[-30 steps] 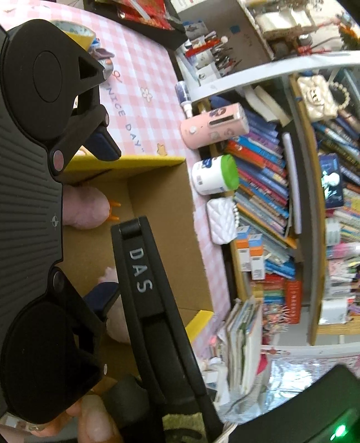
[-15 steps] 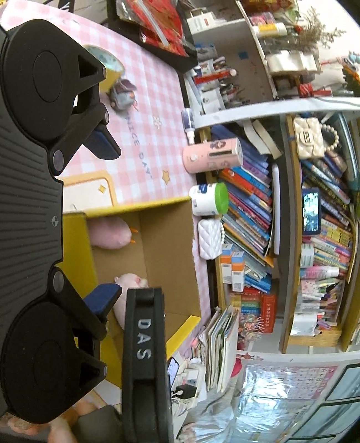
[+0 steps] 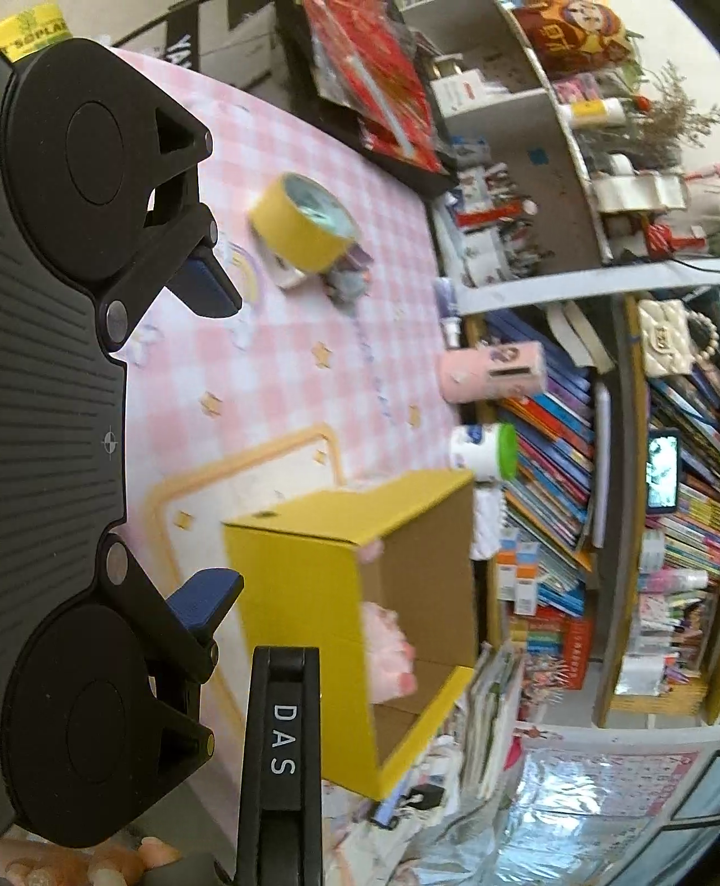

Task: Organize objects
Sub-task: 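Withdraw both tools from the box back over the table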

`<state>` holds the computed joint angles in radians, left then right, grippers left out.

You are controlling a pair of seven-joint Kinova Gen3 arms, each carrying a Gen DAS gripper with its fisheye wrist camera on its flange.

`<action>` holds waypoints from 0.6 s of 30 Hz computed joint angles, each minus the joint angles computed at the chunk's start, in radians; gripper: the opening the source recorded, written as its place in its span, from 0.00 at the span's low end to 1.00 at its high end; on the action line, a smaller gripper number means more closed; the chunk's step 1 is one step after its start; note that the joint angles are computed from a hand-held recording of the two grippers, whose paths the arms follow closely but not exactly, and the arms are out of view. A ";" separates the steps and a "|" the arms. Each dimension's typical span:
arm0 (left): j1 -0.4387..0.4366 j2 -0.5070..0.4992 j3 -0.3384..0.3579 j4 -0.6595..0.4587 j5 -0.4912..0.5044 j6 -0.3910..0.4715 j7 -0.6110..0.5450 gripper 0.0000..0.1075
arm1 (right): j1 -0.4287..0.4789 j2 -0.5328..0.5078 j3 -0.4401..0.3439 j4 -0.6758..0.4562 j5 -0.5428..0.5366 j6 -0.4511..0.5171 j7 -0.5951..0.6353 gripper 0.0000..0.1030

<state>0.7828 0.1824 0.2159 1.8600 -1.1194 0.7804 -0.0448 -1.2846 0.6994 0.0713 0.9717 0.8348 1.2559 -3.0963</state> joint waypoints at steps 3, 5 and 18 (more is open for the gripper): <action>-0.008 -0.028 0.007 0.035 0.032 0.002 -0.017 0.92 | -0.009 0.023 -0.014 -0.037 -0.038 0.034 -0.003 1.00; -0.015 -0.048 0.015 0.062 0.044 0.004 -0.015 0.92 | -0.012 0.035 -0.031 -0.059 -0.046 0.050 -0.008 1.00; -0.086 -0.156 0.088 0.187 0.109 0.039 -0.011 0.92 | -0.014 0.120 -0.190 -0.214 0.004 0.102 0.043 1.00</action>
